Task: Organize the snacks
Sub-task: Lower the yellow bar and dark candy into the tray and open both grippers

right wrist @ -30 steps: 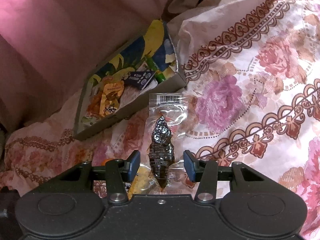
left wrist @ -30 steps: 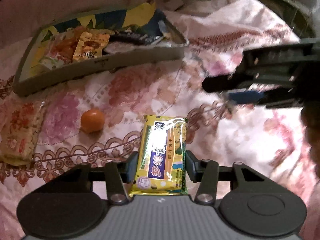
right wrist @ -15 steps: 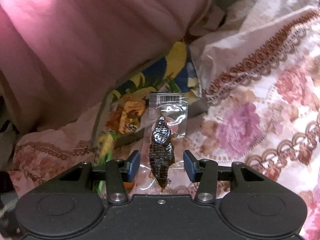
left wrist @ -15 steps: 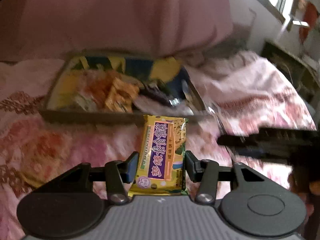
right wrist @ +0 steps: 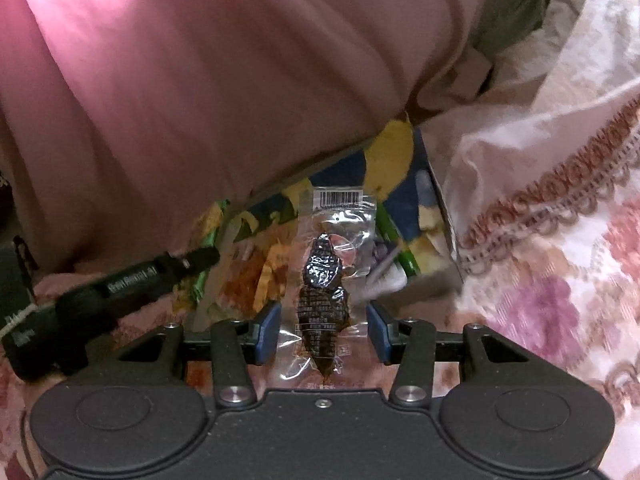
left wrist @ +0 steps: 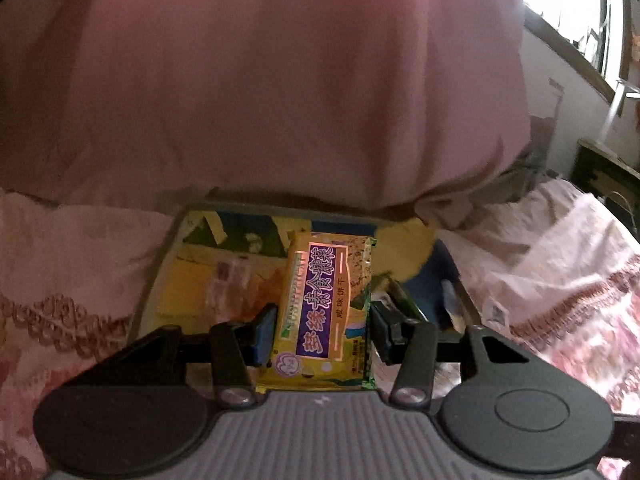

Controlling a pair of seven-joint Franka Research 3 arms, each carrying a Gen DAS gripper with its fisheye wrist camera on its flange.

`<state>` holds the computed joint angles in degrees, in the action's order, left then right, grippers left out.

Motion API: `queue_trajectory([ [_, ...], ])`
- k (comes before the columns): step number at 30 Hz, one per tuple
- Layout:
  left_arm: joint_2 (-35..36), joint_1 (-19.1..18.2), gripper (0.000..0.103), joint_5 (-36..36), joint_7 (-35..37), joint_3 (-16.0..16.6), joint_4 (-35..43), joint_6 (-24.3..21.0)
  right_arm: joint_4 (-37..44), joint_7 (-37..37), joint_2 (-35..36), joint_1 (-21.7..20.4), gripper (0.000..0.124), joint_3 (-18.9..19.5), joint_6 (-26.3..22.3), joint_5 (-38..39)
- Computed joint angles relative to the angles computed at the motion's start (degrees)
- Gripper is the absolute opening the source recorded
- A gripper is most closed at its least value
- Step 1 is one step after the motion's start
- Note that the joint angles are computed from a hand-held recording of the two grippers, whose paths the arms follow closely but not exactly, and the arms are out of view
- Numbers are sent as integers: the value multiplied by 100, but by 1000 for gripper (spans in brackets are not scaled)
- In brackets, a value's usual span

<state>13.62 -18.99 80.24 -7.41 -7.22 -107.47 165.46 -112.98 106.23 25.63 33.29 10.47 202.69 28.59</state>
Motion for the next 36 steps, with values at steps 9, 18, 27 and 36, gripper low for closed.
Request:
queue_trajectory([
  [9, 402, 14, 53, 538, -679, 180, 271, -289, 1587, -430, 982, 493, 49, -655, -340, 366],
  [18, 543, 36, 53, 353, -417, 191, 300, -316, 2632, -177, 1718, 700, 49, -1086, -955, 576],
  [27, 626, -2, 53, -139, 167, 217, 275, -355, 2538, 193, 1721, 1093, 49, -1611, -1210, 307],
  [36, 655, -43, 60, -417, 284, 349, 252, -14, 2316, 289, 1600, 1564, 55, -2173, -1211, 97],
])
